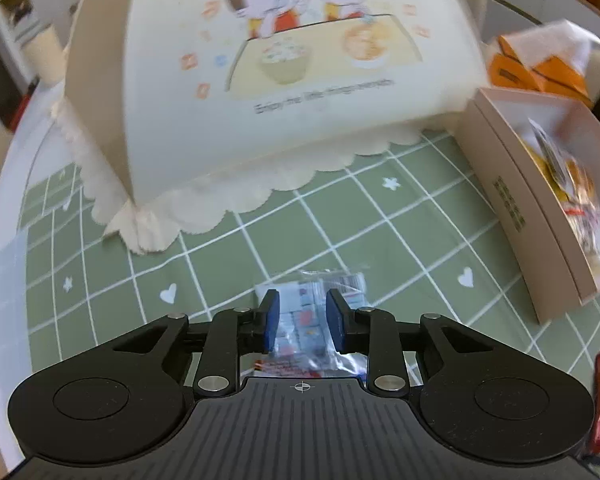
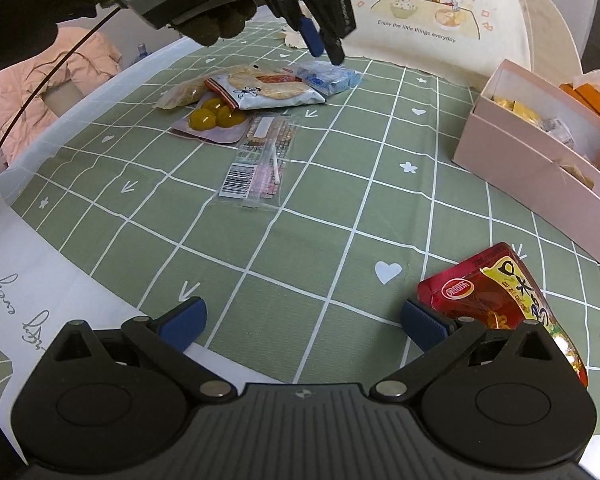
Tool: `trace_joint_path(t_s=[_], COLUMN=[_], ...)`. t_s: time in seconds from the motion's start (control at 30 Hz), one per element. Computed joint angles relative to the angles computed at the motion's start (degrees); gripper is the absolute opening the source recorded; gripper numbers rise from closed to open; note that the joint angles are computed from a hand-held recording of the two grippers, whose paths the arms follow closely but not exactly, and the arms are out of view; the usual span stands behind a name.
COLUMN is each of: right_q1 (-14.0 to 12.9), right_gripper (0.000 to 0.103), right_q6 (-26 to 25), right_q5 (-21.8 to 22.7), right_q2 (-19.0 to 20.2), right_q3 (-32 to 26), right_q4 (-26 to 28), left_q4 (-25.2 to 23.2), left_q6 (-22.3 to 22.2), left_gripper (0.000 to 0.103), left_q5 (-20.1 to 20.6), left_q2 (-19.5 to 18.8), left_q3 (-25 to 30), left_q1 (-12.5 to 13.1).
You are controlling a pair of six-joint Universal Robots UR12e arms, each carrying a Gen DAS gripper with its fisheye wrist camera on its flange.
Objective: Organize snacks
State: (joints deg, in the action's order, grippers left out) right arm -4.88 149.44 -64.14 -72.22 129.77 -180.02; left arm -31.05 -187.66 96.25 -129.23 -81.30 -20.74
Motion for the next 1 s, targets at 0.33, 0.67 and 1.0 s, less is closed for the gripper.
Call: trace_joint_path(t_s=[0.33,0.67,1.0], right_q1=[-1.3,0.2,1.1], right_gripper=[0.092,0.092,0.092], right_q6=[10.2,18.8,23.7], right_q5=[0.2,-6.2,-11.7], right_q2=[-1.2,-0.5,-2.1], right_q3=[-4.9,-8.6,-6.0], right_q4=[4.4,3.2,2.9], left_q4=[5.7,14.1,15.9], left_q6=[-12.3,-15.0,-16.4], left_gripper=[0.032,0.034,0.032], left_q5=[-1.9,-3.3,-9.1], left_q2=[-0.2,-0.1,0.1], left_q3=[-2.1,-5.2,-6.7], left_q1=[0.8,1.4,2.8])
